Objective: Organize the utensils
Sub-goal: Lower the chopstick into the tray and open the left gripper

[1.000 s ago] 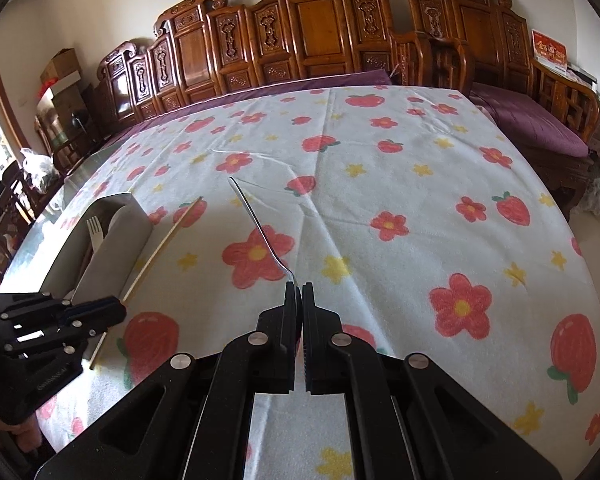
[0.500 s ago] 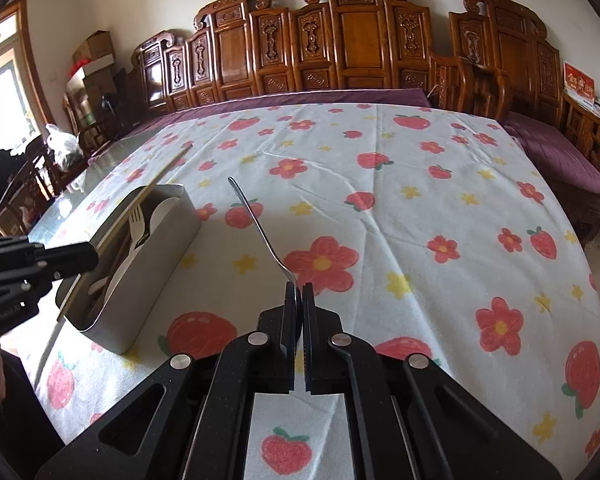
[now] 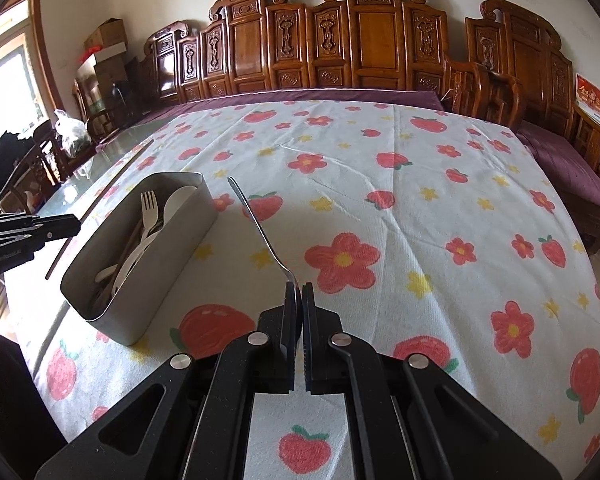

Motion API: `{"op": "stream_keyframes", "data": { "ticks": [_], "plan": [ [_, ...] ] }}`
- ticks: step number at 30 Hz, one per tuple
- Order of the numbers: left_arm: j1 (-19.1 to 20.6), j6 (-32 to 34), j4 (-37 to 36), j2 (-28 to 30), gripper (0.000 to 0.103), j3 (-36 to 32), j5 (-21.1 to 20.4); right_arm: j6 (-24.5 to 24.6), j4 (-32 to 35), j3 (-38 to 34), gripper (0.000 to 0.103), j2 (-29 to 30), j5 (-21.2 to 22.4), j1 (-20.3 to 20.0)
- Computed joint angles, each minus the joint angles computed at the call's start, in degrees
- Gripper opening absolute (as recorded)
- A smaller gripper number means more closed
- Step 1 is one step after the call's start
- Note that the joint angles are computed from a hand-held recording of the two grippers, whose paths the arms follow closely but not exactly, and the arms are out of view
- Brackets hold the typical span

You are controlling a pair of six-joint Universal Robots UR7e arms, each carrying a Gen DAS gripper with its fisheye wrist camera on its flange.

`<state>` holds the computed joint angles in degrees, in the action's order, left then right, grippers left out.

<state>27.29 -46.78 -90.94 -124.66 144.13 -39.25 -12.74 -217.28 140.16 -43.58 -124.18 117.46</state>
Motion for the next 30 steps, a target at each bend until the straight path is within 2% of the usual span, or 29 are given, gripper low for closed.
{"op": "stream_keyframes", "data": {
  "ticks": [7,19,26,28,30],
  "plan": [
    [6.29,2.21,-4.39,1.19,0.004,1.23,0.35,-0.03,0.10,-0.07,0.004,0.18,-0.08,-0.06],
    [11.32,5.99,-10.70,4.25,0.004,1.78,0.76,-0.20,0.48,-0.25,0.004,0.65,-0.12,0.01],
    [10.55,7.06,-11.48,1.98,0.007,2.17,0.84,0.65,1.60,-0.40,0.004,0.72,0.33,0.74],
    [9.42,6.94,-10.62,0.17,0.016,2.43,1.29,1.48,2.20,-0.47,0.004,0.74,0.68,1.34],
    [8.13,6.79,-9.23,-1.75,0.020,2.65,1.86,2.27,3.00,-0.67,0.004,0.74,1.13,2.08]
  ]
}}
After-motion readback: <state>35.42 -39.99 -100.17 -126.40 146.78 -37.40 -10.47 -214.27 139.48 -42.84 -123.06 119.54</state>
